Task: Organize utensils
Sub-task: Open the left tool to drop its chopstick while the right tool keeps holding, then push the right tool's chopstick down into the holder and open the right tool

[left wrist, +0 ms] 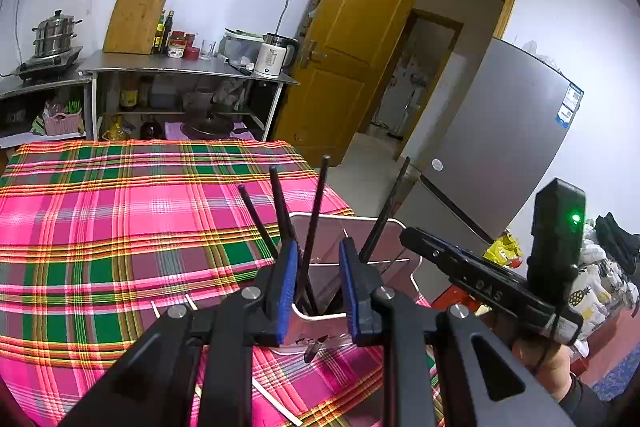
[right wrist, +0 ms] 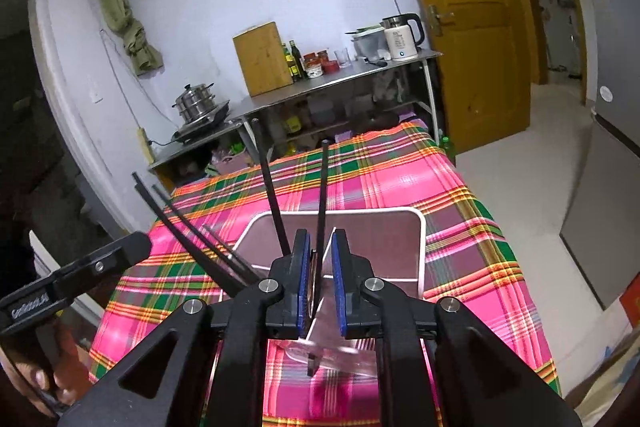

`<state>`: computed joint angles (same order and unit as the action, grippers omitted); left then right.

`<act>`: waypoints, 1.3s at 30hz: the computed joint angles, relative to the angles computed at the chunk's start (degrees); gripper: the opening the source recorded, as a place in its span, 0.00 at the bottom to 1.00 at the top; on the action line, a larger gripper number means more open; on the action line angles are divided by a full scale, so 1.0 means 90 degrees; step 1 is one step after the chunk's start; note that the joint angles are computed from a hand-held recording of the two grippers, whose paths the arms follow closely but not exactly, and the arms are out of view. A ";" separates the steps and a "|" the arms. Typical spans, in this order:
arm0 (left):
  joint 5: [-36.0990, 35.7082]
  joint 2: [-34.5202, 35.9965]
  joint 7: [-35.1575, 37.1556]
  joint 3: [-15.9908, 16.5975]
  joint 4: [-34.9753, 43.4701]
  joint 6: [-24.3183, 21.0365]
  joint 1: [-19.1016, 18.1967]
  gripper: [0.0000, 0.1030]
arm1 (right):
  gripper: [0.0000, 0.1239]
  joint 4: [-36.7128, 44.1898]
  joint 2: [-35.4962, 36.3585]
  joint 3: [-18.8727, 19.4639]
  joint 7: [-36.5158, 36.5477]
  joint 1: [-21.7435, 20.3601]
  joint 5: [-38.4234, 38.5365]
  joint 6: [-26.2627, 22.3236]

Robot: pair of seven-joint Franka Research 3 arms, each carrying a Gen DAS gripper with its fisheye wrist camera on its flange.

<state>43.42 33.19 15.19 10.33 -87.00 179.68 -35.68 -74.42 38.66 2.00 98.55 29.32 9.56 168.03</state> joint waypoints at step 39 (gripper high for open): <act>-0.1317 0.0110 0.0928 0.0231 -0.0397 0.0401 -0.0214 0.22 | 0.04 0.1574 0.0739 0.0148 -0.0267 -0.0140 0.0175 -0.0848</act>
